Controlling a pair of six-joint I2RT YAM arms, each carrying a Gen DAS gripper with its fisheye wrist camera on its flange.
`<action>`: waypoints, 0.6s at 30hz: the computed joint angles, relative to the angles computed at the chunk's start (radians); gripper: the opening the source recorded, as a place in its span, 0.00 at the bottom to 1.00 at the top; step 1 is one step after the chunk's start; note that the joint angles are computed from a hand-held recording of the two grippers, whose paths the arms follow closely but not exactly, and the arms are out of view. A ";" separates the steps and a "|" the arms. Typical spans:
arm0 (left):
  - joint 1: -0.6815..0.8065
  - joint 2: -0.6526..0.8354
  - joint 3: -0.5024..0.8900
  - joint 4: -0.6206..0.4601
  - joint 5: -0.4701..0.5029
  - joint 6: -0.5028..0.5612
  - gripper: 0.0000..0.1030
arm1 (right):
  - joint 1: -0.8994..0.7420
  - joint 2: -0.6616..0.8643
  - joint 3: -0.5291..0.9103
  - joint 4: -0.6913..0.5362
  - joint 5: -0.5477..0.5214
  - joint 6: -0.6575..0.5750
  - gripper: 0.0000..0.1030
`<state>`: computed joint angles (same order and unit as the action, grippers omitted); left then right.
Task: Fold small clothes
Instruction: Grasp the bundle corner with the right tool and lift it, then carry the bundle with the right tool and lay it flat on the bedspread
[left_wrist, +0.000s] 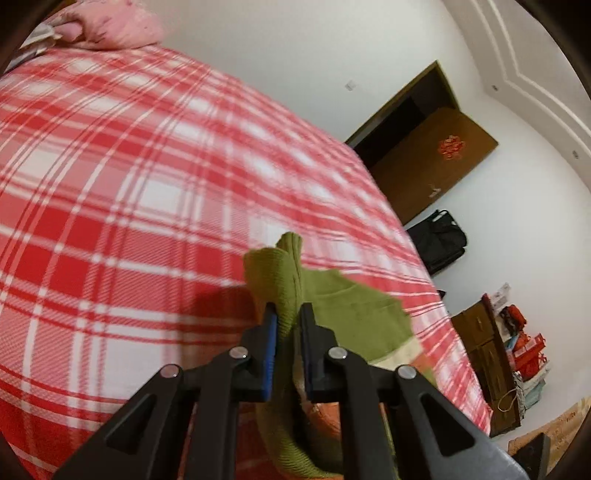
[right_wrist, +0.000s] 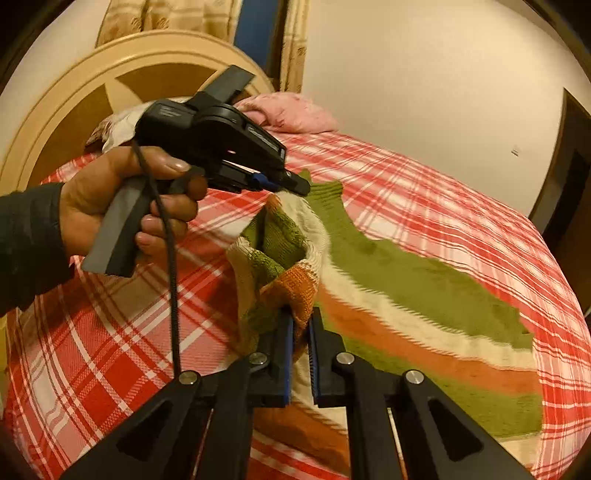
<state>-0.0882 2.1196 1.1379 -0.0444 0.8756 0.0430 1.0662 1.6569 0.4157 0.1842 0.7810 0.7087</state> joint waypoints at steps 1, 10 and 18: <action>-0.012 -0.016 -0.007 0.002 0.001 -0.005 0.11 | 0.004 -0.023 -0.011 -0.010 0.004 0.013 0.06; -0.128 -0.115 -0.042 0.064 -0.024 -0.097 0.11 | 0.036 -0.278 -0.132 -0.145 0.058 0.113 0.06; -0.275 -0.151 -0.023 0.120 -0.084 -0.190 0.10 | 0.107 -0.677 -0.239 -0.506 0.141 0.325 0.06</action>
